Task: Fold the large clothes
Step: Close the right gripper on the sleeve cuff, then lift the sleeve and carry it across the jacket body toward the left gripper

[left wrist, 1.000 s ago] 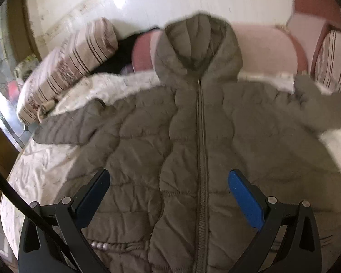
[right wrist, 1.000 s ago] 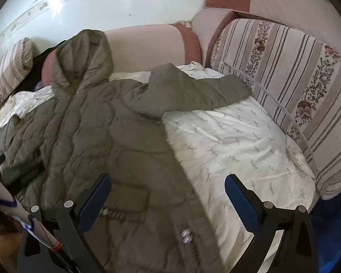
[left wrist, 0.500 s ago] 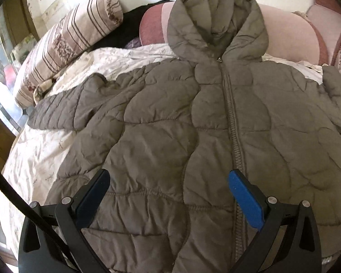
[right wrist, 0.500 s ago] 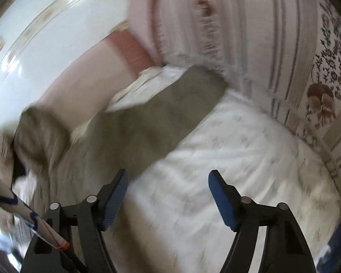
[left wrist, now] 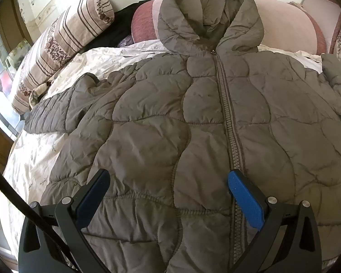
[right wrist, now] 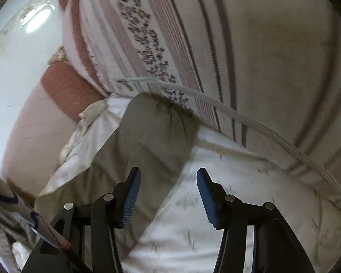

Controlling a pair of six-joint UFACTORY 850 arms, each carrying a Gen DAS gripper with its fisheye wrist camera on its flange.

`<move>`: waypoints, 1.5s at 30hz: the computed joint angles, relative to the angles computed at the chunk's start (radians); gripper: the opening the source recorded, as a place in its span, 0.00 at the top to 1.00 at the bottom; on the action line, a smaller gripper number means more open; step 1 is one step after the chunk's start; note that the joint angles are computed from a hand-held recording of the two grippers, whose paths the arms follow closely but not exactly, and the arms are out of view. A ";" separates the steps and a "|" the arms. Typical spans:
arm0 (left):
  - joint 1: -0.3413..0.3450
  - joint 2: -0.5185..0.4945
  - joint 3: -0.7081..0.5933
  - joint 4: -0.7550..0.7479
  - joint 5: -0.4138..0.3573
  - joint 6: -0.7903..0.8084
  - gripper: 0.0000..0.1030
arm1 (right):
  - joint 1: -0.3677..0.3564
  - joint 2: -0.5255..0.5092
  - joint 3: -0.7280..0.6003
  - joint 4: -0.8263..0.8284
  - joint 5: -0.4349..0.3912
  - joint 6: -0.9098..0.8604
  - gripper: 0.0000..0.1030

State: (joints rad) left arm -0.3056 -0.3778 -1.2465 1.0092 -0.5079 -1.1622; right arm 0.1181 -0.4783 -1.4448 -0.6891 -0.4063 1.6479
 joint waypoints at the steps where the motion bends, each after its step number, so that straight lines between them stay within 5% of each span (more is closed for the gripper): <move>1: 0.000 0.001 0.001 0.002 0.002 -0.001 0.00 | -0.005 -0.023 -0.020 -0.014 -0.002 0.014 0.46; 4: 0.003 0.002 0.003 -0.002 0.009 0.001 0.00 | -0.014 -0.089 -0.091 -0.010 -0.063 -0.023 0.46; 7: 0.000 -0.004 0.001 0.017 0.003 -0.012 0.00 | -0.039 -0.112 -0.095 0.062 0.013 -0.076 0.49; 8: -0.001 -0.007 -0.001 0.016 0.001 -0.009 0.00 | -0.043 -0.125 -0.105 0.113 0.028 -0.135 0.68; 9: -0.002 -0.009 -0.003 0.015 0.000 -0.005 0.00 | -0.039 -0.138 -0.121 0.122 0.002 -0.165 0.76; 12: -0.004 -0.008 -0.002 0.024 -0.002 -0.006 0.00 | -0.015 -0.104 -0.094 -0.059 -0.011 -0.016 0.88; 15: -0.003 0.002 0.008 0.038 0.003 -0.024 0.00 | 0.009 -0.046 -0.050 -0.227 -0.057 0.163 0.89; 22: 0.008 0.055 0.043 0.062 0.034 -0.063 0.00 | 0.090 0.126 -0.011 -0.401 -0.220 0.275 0.89; 30: 0.048 0.121 0.075 0.094 0.061 -0.123 0.00 | 0.278 0.226 -0.083 -0.485 -0.214 0.213 0.89; 37: 0.124 0.171 0.104 0.109 0.074 -0.166 0.00 | 0.460 0.103 -0.273 -0.420 -0.144 0.055 0.89; 45: 0.213 0.187 0.113 0.049 0.100 -0.139 0.00 | 0.562 -0.199 -0.553 -0.029 -0.043 -0.328 0.89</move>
